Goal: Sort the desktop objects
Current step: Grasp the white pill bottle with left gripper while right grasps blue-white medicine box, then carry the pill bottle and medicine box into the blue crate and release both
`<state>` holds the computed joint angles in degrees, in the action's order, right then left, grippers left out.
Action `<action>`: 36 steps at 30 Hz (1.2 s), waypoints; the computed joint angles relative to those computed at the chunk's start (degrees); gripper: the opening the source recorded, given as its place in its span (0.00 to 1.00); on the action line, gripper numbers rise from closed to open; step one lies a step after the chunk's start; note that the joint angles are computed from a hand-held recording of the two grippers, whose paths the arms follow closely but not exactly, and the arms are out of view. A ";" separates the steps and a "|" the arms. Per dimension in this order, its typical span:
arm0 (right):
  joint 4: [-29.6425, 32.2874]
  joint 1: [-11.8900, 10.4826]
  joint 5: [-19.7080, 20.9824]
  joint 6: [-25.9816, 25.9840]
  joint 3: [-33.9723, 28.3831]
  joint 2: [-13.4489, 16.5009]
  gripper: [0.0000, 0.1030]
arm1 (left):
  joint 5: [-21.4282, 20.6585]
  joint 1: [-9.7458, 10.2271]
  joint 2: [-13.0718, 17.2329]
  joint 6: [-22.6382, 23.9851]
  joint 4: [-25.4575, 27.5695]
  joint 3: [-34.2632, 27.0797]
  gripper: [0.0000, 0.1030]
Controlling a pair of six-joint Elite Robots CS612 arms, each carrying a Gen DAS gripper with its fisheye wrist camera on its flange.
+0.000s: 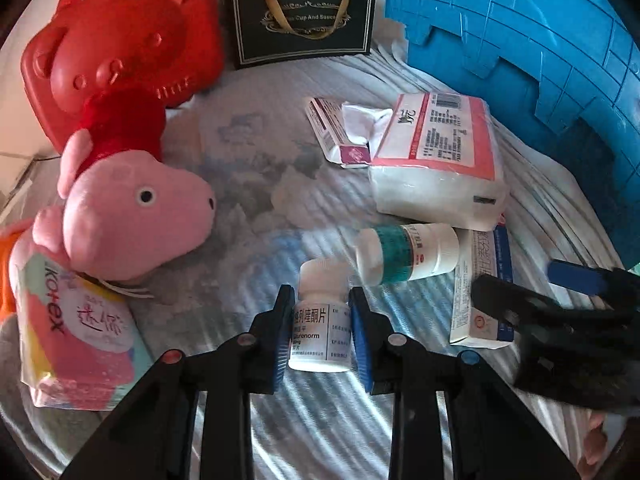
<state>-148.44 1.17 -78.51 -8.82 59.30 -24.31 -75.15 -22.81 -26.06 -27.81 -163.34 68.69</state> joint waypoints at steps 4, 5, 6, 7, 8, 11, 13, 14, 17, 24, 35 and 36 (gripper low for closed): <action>3.97 0.64 0.35 0.04 -4.21 2.19 0.75 | 0.59 -0.03 -0.32 -0.39 0.05 0.55 0.26; 4.38 0.79 0.16 -0.20 -4.85 2.56 0.65 | 0.55 0.03 -0.35 -0.62 -0.13 0.77 0.26; 4.88 0.95 -0.22 -0.66 -5.36 2.83 0.54 | 0.56 -0.02 -0.59 -0.87 -0.33 1.10 0.26; 4.30 1.22 -1.66 -1.29 -5.39 2.89 0.52 | 0.67 -0.07 -0.81 -1.10 -0.43 1.33 0.26; 4.34 1.35 -2.29 -2.26 -5.27 2.78 0.50 | 0.68 0.04 -0.90 -1.15 -0.14 1.02 0.26; 3.73 0.87 -1.97 -2.83 -3.33 1.48 0.43 | 1.11 -0.11 -2.05 -1.33 -1.64 2.34 0.26; 1.93 0.31 -1.27 -3.47 -0.71 -0.14 0.40 | 1.85 -0.42 -2.91 -1.24 -3.25 3.46 0.26; 0.96 -0.07 -0.54 -3.86 0.87 -1.15 0.40 | 2.28 -0.62 -3.27 -1.18 -4.05 3.92 0.26; -2.89 -0.84 0.58 -4.96 5.32 -3.87 0.39 | 3.42 -1.27 -4.66 -0.94 -6.83 5.77 0.26; -12.67 -2.52 4.22 -5.90 13.47 -9.28 0.39 | 5.45 -2.54 -7.21 -0.51 -11.09 8.53 0.26; -29.63 -6.00 12.85 -2.69 20.33 -15.48 0.39 | 11.18 -5.76 -10.30 4.06 -17.63 8.94 0.26; -30.84 -6.38 13.47 -2.31 20.49 -15.84 0.39 | 11.65 -6.11 -10.27 4.77 -18.20 8.22 0.26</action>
<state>-179.29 -5.21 -65.04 -11.12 79.78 -40.14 -63.50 -28.93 -36.33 -23.05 -181.54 76.91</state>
